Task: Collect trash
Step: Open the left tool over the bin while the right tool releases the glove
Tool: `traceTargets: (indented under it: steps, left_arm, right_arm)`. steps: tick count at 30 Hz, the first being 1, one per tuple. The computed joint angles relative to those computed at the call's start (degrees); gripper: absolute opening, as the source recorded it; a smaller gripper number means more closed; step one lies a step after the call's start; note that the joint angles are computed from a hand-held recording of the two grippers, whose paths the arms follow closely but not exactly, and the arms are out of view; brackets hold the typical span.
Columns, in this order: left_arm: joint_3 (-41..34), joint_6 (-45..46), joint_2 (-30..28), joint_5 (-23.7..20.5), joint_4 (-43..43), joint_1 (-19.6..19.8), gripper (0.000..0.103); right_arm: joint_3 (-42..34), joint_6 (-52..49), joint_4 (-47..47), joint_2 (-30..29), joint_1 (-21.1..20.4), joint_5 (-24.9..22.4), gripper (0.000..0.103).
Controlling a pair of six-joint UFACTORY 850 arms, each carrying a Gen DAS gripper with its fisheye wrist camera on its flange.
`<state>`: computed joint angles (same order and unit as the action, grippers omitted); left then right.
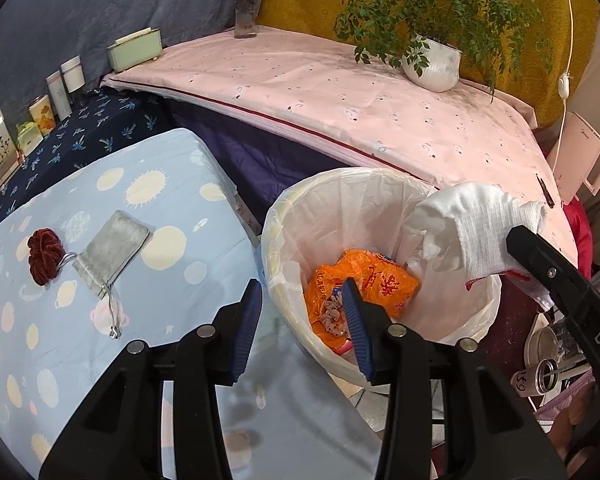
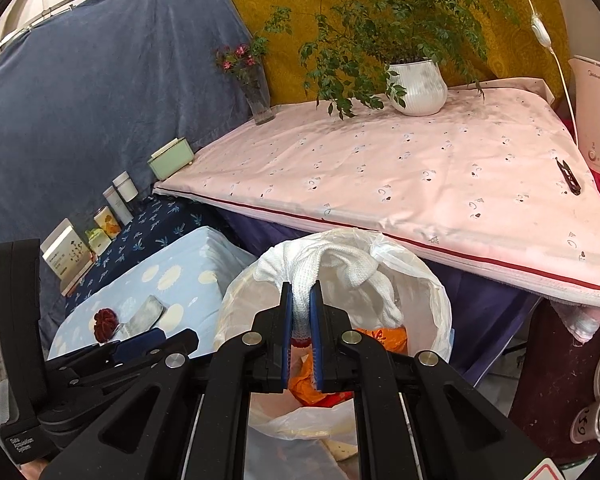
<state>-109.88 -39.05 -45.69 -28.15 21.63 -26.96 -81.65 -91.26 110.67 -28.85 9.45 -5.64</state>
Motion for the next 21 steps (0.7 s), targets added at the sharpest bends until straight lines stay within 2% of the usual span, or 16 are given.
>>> traceTargets:
  steps: [21]
  left_arm:
    - [3.8, -1.4, 1.8, 1.4, 0.2, 1.2, 0.040]
  right_arm:
    - [-1.4, 8.3, -9.0, -1.2, 1.2, 0.6, 0.009]
